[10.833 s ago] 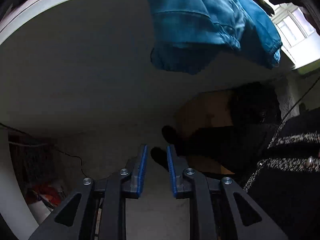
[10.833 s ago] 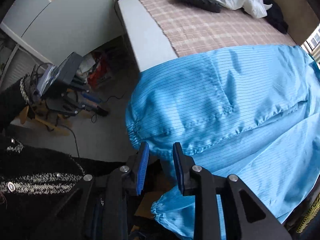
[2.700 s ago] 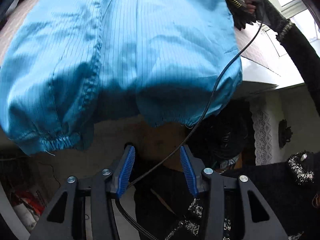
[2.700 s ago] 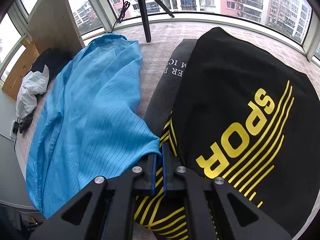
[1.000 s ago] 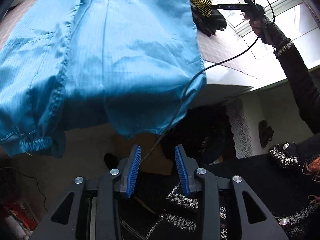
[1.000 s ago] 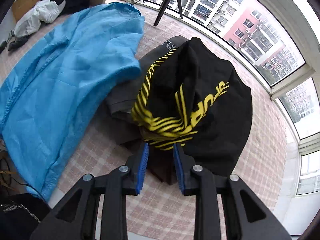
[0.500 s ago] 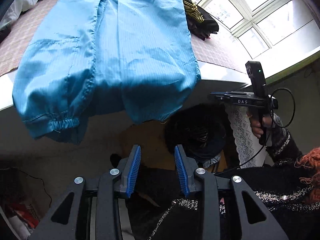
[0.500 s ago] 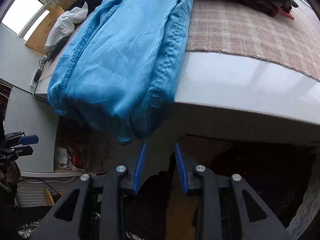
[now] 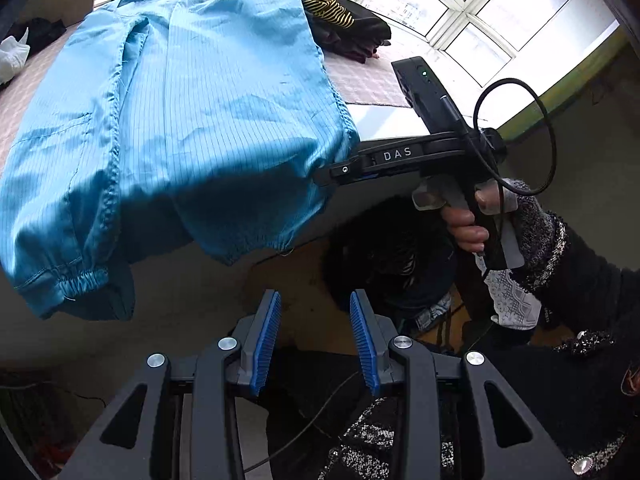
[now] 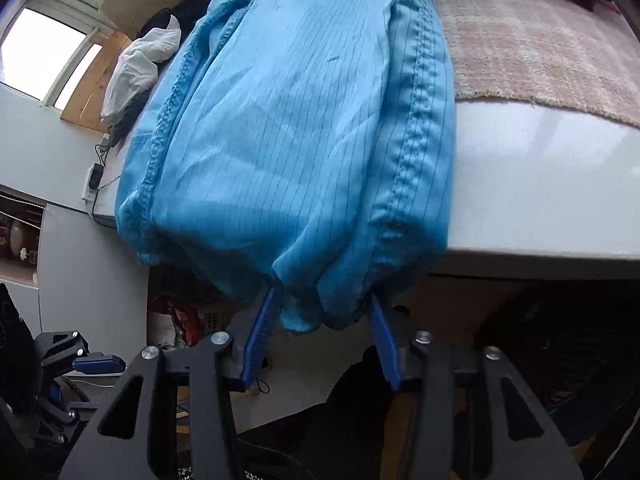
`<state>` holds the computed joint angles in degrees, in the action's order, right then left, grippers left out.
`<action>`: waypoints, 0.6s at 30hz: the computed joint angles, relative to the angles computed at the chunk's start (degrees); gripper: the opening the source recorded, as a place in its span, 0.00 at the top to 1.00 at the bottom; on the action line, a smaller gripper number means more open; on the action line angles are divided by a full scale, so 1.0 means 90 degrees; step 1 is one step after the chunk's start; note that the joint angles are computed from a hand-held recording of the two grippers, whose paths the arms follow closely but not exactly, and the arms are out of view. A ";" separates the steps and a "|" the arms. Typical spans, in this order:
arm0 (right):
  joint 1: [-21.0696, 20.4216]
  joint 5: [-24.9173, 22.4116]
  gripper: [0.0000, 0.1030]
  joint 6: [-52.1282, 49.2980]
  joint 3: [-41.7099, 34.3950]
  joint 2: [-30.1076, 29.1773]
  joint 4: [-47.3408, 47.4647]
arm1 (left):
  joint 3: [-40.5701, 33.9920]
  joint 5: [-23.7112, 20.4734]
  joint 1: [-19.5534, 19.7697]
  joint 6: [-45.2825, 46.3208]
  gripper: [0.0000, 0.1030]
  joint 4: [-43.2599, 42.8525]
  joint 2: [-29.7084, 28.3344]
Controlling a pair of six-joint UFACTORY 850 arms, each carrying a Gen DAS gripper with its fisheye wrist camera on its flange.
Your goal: Fold clothes
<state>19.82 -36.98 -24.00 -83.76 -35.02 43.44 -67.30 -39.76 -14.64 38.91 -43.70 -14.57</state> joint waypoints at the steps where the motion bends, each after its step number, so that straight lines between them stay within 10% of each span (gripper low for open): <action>1: 0.0017 0.0110 0.40 0.0112 -0.0031 0.0025 -0.0119 | -0.0014 -0.0015 0.0014 0.0076 0.67 -0.0091 -0.0024; 4: 0.0049 0.0027 0.36 0.0621 -0.0412 -0.0245 -0.0563 | -0.0094 -0.0006 0.0036 0.0159 0.67 -0.0225 -0.0135; 8: -0.0056 -0.0486 0.91 0.0521 -0.0599 -0.0472 -0.0356 | -0.0194 0.0364 -0.0085 0.0221 0.67 -0.0359 -0.0307; 18: -0.0533 -0.1593 0.94 0.0248 -0.0638 -0.0358 0.0885 | -0.0729 0.1759 -0.1179 0.1557 0.57 -0.0814 -0.1093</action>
